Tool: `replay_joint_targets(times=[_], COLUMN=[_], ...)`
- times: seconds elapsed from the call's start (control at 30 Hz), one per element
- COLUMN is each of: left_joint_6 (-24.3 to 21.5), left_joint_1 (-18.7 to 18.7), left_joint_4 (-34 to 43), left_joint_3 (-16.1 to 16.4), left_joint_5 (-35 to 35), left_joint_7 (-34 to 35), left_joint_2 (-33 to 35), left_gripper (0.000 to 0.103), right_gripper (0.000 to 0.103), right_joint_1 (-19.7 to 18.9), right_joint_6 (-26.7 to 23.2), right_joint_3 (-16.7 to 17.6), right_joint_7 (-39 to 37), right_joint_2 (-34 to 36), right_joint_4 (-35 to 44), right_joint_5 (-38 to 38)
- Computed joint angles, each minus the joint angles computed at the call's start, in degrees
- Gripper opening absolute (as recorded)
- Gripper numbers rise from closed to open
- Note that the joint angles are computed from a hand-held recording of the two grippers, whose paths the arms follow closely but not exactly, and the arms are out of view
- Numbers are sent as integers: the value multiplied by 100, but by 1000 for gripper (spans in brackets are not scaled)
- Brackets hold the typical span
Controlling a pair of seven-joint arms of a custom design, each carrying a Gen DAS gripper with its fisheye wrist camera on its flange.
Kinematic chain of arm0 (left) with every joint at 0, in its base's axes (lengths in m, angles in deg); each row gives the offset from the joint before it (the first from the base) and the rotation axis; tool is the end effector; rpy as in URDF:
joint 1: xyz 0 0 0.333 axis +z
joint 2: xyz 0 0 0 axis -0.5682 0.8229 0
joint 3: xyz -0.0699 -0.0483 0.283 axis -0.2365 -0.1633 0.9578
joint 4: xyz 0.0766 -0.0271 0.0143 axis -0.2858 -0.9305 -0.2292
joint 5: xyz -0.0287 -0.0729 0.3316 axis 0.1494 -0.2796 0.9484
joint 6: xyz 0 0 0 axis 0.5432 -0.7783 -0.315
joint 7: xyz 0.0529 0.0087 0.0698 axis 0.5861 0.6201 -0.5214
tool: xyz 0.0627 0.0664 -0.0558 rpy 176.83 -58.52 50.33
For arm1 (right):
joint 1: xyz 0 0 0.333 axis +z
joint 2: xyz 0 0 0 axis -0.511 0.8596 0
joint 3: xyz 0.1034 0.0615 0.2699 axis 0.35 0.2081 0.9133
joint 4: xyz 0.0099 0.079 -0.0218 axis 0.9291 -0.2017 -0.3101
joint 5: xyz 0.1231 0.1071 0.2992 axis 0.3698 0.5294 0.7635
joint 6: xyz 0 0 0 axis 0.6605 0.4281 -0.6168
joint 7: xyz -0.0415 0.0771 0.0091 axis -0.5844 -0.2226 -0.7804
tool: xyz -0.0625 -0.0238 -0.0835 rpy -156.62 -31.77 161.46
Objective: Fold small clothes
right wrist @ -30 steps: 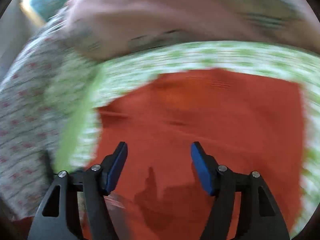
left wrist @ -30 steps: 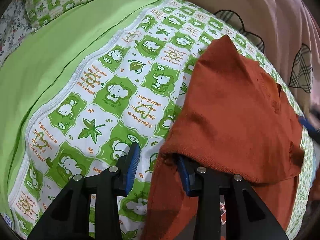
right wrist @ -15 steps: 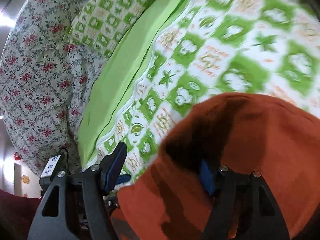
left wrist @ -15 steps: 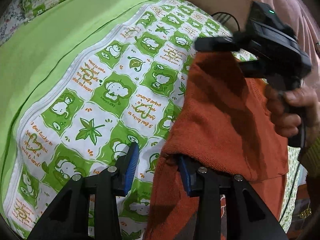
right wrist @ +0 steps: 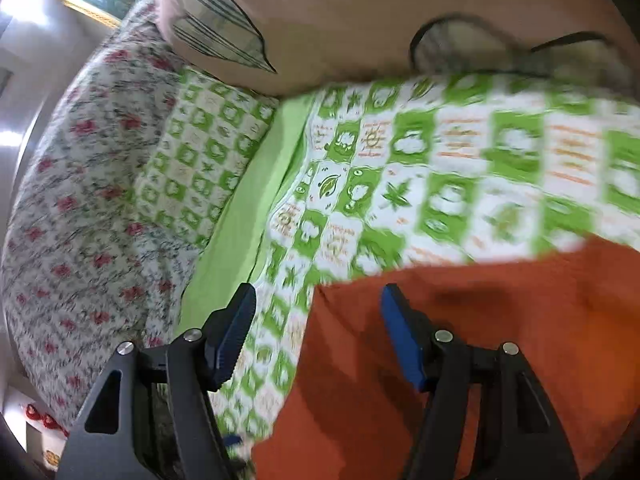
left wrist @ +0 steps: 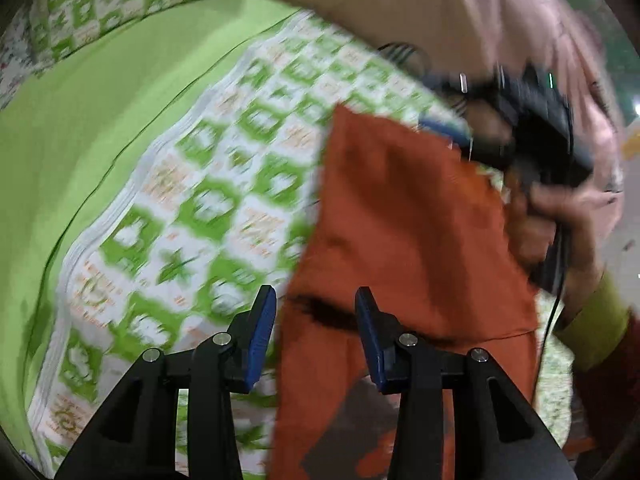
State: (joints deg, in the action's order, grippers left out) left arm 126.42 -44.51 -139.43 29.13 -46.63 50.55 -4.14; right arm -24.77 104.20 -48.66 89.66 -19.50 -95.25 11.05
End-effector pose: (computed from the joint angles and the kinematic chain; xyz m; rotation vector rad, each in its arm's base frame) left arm 0.3128 -0.2137 0.3897 -2.4018 1.5453 -0.9712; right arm 0.5310 0.0933 0.4410 -1.9713 1.2974 0.3104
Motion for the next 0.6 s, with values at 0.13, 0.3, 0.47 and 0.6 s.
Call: replay_joint_targets(times=[0.13, 0.3, 0.47, 0.6], left_joint_6=[275, 274, 50, -569], left_joint_1=[278, 736, 548, -124], left_joint_4=[577, 998, 892, 803], left_joint_3=[-251, -679, -452, -11], left_joint_5=[233, 606, 953, 766], left_joint_7=[283, 246, -57, -86], left_joint_2=[562, 1372, 1458, 934], left_gripper=[41, 41, 31, 43], right_gripper=[63, 54, 42, 36], right_joint_1=[-146, -426, -1033, -1209], right_joint_6=[-48, 781, 2258, 2442], right_joint_3=[-249, -590, -715, -1081], right_joint_7=[-198, 243, 1332, 1658], right_joint_2=[-899, -1891, -2268, -2612], right_joint_4=[-995, -2367, -3149, -3297], right_joint_5=[-239, -1201, -2801, -3117])
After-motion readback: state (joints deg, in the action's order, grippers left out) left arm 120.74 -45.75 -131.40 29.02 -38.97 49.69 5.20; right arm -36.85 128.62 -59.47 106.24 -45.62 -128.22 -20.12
